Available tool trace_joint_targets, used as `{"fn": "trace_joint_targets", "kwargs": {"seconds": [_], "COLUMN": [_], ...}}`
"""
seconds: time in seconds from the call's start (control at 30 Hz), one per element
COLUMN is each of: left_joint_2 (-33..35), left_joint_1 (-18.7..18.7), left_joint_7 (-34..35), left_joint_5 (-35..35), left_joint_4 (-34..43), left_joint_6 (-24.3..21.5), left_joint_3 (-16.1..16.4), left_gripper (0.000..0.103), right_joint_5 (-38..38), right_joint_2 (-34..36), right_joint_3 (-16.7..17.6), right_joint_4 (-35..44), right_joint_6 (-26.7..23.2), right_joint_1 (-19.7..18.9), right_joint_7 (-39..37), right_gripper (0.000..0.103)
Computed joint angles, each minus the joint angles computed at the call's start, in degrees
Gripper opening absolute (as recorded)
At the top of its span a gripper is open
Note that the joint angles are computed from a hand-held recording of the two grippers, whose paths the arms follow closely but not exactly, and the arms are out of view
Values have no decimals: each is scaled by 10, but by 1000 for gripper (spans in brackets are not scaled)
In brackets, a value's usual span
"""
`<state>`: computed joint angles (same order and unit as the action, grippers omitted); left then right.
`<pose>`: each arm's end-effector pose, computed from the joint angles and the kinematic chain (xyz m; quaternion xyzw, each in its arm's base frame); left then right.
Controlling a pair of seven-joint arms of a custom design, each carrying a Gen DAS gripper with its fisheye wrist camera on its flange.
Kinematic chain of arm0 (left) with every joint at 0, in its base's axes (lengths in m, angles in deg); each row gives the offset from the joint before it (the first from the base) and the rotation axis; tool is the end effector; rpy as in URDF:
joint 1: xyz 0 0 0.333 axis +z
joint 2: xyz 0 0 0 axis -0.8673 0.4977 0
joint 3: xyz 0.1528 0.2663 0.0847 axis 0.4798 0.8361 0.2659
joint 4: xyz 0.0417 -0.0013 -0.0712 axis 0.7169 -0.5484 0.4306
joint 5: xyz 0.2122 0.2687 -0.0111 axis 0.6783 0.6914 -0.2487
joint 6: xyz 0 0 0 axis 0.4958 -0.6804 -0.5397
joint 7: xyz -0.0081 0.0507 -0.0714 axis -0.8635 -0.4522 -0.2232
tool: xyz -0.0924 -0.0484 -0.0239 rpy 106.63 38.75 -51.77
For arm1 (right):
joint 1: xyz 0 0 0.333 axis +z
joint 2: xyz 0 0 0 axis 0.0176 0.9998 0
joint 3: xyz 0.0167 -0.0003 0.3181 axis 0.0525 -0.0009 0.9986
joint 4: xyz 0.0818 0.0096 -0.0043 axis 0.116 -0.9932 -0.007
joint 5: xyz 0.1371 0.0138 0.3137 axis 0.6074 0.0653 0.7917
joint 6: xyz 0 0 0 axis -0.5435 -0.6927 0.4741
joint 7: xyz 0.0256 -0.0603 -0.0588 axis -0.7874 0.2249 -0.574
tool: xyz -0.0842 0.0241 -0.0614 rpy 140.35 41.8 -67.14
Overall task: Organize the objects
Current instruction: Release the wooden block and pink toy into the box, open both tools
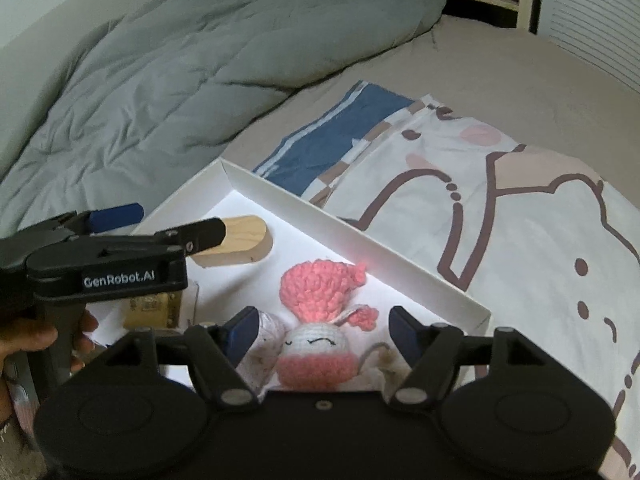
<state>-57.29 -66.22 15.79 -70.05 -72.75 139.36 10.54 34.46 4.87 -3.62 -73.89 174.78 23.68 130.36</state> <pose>0.5989 -0.2064 0.4998 -0.5228 0.7411 -0.3731 0.1954 0.5270 0.2715 0.5251 -0.6622 0.6799 -0.1595 0.2717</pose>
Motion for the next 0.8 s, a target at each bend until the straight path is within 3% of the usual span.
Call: {"fn": "trace_joint_targets", "kwargs": {"seconds": [0.2,0.33,0.67,0.8], "left_joint_2": [-44,-69,-147,-185], "left_joint_1": [26,-5,-12,-25], "left_joint_7": [47,5,38,3], "left_joint_5": [-49,-17,-52,-2], "left_joint_4": [-32,-49,-95,-124], "left_joint_6": [-6,-14,-29,-27], "left_joint_3": [-25,17,28,43], "left_gripper": [103,103,103,103], "right_joint_5": [-28,-51,-109,-138], "right_joint_2": [-37,-61,-120,-147], "right_joint_3": [2,9,39,55], "right_joint_4": [-34,-53,-88,-101], "right_joint_6": [15,26,31,23], "right_joint_1": [4,0,-17,-24], "right_joint_7": [56,95,168,200], "right_gripper": [72,72,74,79]}}
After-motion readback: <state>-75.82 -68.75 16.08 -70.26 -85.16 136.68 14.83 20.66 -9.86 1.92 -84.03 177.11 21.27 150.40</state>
